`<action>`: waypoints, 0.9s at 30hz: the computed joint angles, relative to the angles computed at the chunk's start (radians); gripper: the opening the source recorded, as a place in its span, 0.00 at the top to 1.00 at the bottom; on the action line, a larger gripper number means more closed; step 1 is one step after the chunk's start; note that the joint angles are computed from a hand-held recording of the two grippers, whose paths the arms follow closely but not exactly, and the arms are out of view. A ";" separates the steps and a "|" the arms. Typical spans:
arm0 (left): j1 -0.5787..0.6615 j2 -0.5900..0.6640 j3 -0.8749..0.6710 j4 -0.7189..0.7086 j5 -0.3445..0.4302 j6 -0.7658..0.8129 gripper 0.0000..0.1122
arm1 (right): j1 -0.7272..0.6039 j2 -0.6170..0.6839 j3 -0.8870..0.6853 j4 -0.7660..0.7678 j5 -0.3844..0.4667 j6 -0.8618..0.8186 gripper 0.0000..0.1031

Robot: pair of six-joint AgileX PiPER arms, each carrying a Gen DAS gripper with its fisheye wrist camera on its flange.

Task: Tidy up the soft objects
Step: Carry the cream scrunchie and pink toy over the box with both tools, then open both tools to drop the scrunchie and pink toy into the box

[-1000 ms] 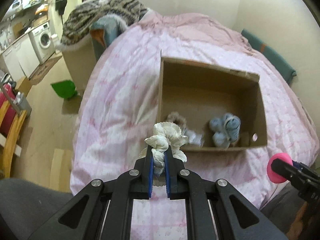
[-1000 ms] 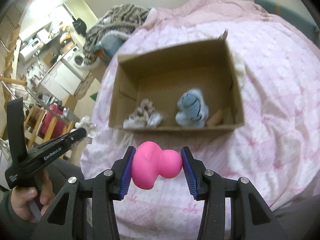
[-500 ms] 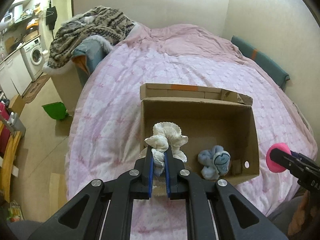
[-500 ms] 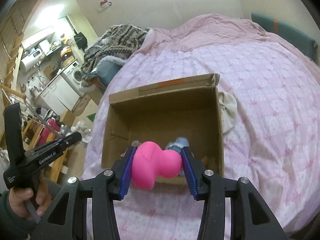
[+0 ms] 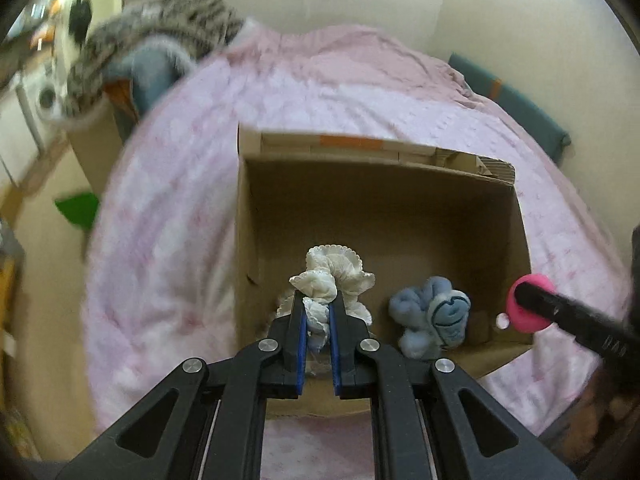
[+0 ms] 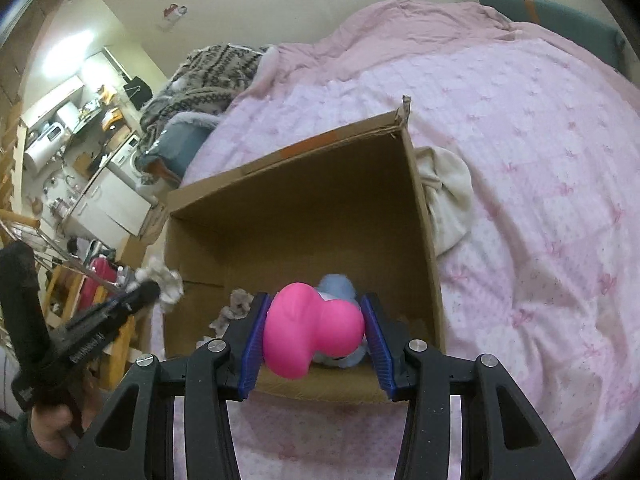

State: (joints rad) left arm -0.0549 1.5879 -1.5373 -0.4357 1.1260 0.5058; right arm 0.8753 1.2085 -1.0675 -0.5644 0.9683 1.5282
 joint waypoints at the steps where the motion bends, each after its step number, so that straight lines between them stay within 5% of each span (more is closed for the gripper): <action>1: 0.006 0.010 -0.005 -0.009 0.007 -0.013 0.92 | -0.007 0.008 0.000 0.010 -0.008 -0.011 0.53; 19: -0.087 -0.058 0.128 -0.009 -0.056 0.105 0.91 | -0.074 0.101 -0.014 0.178 -0.068 -0.188 0.52; 23: -0.099 -0.059 0.145 0.019 -0.077 0.088 0.90 | -0.114 0.092 0.015 0.284 -0.165 -0.280 0.53; 27: -0.096 -0.040 0.133 0.056 -0.078 0.041 0.85 | -0.101 0.094 0.014 0.261 -0.158 -0.258 0.52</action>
State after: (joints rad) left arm -0.1511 1.5482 -1.4046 -0.3797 1.0485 0.5466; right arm 0.7747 1.3022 -1.0533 -0.3029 0.8099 1.2699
